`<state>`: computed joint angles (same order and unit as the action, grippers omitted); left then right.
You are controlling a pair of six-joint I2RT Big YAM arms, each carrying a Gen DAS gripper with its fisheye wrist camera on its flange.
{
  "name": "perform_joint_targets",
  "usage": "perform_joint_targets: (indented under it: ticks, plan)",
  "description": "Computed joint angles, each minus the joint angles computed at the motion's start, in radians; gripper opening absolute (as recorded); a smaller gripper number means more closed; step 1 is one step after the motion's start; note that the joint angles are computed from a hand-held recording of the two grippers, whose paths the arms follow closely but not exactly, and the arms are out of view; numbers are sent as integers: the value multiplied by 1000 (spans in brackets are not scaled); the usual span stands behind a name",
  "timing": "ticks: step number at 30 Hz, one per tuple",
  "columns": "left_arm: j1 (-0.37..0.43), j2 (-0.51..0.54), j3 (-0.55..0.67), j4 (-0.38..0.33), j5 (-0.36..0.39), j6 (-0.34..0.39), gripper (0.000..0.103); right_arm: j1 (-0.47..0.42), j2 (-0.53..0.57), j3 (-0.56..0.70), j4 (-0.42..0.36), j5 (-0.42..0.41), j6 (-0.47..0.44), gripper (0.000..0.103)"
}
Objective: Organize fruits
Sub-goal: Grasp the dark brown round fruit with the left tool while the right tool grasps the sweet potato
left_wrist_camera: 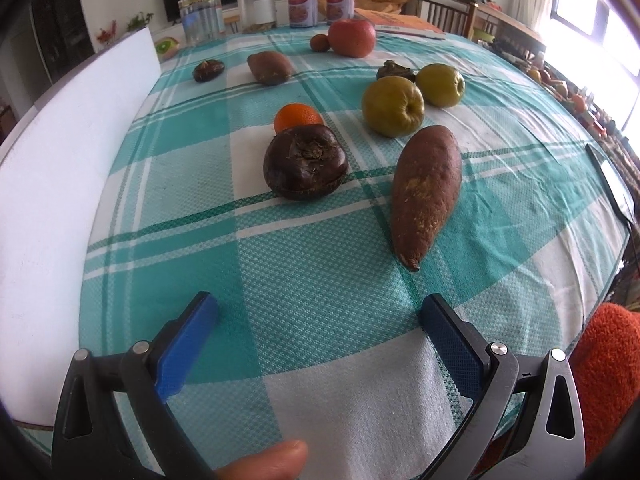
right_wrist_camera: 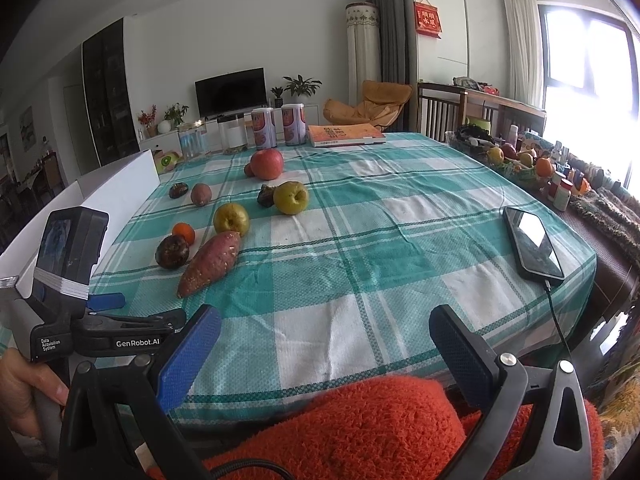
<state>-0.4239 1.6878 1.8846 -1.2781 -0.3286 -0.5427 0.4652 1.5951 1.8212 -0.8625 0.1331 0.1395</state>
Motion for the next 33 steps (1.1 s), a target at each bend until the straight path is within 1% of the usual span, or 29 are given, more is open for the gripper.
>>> perform_joint_targets:
  ticks: [7, 11, 13, 16, 18, 21, 23, 26, 28, 30, 33]
  plan:
    - [-2, 1, 2, -4, -1, 1, 103, 1, -2, -5, 5, 4, -10, 103]
    - [0, -10, -17, 22, 4, 25, 103, 3, -3, -7, 6, 6, -10, 103]
    - [8, -9, -13, 21, 24, 49, 103, 3, -3, -6, 6, 6, -10, 103]
    - [27, -3, 5, 0, 71, 86, 103, 3, -2, -6, 6, 7, -11, 103]
    - [41, -11, 1, 4, 103, 82, 101, 3, -2, -6, 5, 6, -13, 103]
    - [67, -29, -15, 38, 166, 62, 100, 4, -6, -10, 5, 5, -11, 103]
    - [84, -32, -10, 58, 196, 52, 100, 3, -7, -11, 4, 4, -11, 103]
    - [110, -17, 30, 84, 215, 51, 100, 4, -7, -11, 5, 5, -11, 103]
    - [122, 6, 70, 99, 216, 64, 100, 4, -7, -11, 4, 5, -12, 103]
    - [128, 47, 130, 82, 201, 89, 99, 4, -7, -11, 4, 5, -12, 103]
    - [135, 116, 218, 27, 188, 110, 99, 4, -8, -12, 5, 5, -11, 103]
